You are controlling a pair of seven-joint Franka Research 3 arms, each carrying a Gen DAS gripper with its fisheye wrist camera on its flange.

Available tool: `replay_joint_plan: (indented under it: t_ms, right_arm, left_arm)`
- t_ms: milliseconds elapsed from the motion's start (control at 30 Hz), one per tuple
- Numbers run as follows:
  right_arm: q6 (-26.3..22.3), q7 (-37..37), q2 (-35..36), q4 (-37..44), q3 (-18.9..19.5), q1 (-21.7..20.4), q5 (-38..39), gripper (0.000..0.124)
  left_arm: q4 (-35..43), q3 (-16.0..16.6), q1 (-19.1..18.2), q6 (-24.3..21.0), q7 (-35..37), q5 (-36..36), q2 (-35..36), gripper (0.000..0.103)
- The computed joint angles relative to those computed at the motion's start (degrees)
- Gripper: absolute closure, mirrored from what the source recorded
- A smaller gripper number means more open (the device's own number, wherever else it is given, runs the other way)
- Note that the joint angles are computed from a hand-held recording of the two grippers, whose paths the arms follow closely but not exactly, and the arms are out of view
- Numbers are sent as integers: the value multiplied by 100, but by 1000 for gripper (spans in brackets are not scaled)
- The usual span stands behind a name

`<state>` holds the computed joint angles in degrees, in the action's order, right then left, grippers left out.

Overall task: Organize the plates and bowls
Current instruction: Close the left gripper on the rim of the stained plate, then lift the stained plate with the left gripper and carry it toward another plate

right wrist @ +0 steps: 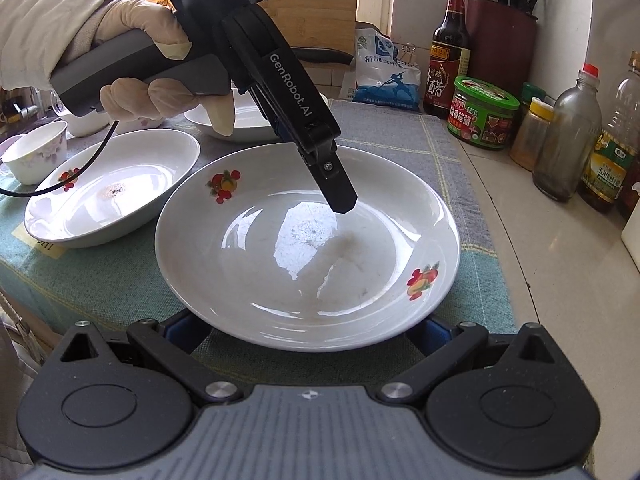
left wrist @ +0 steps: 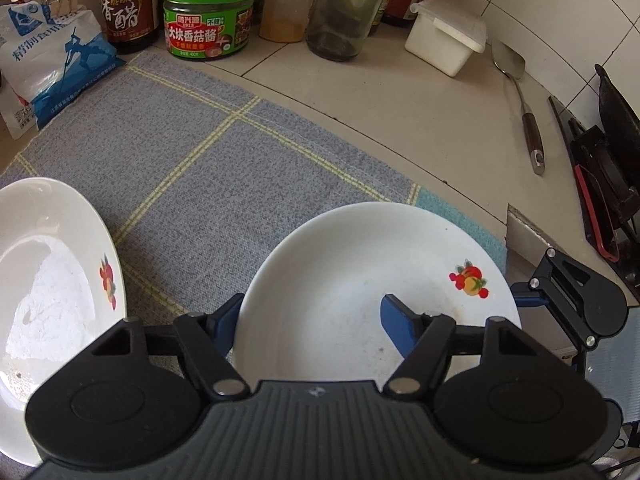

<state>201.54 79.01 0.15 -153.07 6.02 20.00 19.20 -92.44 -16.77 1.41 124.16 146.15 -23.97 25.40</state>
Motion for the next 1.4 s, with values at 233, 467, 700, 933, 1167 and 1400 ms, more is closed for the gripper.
replay_joint_plan:
  t_ms: [233,467,700,933,1167,1400]
  right_arm:
    - [-77,224,18,100,-150,-207,-664,21]
    - [-84,1523,276,414,-299,-932,-2821,21]
    - [-63,2579,671,1001,-41,-1932,-4686,21]
    - [-52,3046,1108,1574,389,-2755,-5649,21]
    - [-85,3107,1409,1870,740,-3234,-5914,21]
    - [-172,3029,1548,1968,1042,-3527,-5854,21]
  left_arm:
    - [270,-36,-21,44,-81,-59,161,32]
    - [793,-70,-122,127,-395,109,537,32]
    - [1499,-137,-247,200,-763,366,1020,32]
    - [2121,-207,-325,237,-1000,569,1498,32]
    - [2495,-233,-387,242,-1159,759,1856,32]
    - [2616,-264,-402,276,-1247,860,1990,32]
